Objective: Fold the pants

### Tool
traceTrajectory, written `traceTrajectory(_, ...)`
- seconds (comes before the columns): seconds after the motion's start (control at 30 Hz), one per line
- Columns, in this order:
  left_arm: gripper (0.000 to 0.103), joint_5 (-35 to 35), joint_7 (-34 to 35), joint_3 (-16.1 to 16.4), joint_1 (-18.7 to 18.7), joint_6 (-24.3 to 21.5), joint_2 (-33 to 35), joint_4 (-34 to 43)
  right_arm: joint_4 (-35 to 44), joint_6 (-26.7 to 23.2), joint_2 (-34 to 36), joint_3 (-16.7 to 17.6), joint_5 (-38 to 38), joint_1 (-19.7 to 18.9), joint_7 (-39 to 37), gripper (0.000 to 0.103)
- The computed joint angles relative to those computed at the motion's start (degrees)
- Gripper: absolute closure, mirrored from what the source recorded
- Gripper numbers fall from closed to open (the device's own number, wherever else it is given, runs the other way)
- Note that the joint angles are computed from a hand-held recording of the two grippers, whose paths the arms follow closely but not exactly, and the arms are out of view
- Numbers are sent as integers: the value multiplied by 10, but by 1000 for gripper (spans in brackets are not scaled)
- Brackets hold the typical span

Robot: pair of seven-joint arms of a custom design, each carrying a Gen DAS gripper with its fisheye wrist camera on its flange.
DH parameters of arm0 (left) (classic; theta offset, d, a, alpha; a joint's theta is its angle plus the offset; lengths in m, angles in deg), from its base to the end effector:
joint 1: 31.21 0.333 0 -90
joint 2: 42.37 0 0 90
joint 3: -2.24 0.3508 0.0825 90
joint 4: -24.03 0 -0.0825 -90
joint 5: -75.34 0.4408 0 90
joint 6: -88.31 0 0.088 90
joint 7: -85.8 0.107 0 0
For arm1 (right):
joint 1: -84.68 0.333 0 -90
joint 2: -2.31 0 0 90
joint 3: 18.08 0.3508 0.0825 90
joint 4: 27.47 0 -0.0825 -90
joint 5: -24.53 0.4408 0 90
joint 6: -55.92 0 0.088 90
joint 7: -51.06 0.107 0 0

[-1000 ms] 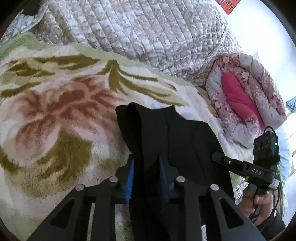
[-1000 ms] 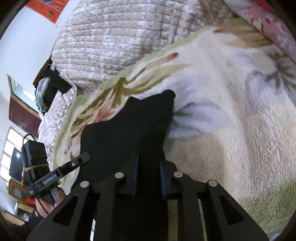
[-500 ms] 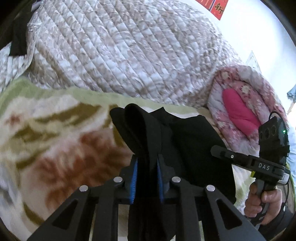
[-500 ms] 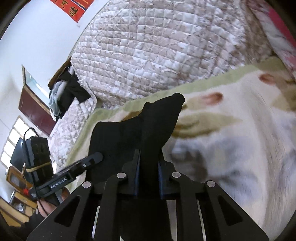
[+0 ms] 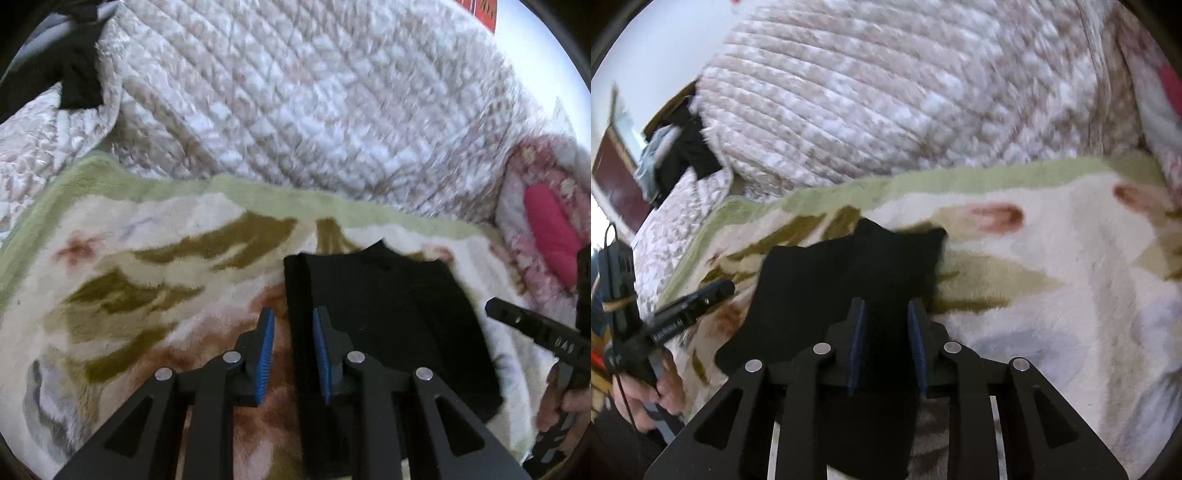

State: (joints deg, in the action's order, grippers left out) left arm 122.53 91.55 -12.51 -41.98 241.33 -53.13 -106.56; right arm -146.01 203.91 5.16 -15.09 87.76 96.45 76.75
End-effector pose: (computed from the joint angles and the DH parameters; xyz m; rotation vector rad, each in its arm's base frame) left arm 0.5005 -0.2689 0.4910 -2.0734 1.4148 -0.8135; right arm 0.6236 0.1474 0.4554 -1.9800 1.1191 -0.1360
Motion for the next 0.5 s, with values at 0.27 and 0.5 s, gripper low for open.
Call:
traceTrajectory(0.27, 79, 40, -35, -39, -28, -1, -23, -11, -112, 66, -90, 4, 2, 33, -89, 78)
traceTrajectory(0.5, 79, 19, -2, -40, -58, -61, 2, -1, -131, 84, -76, 4, -89, 46, -48, 78)
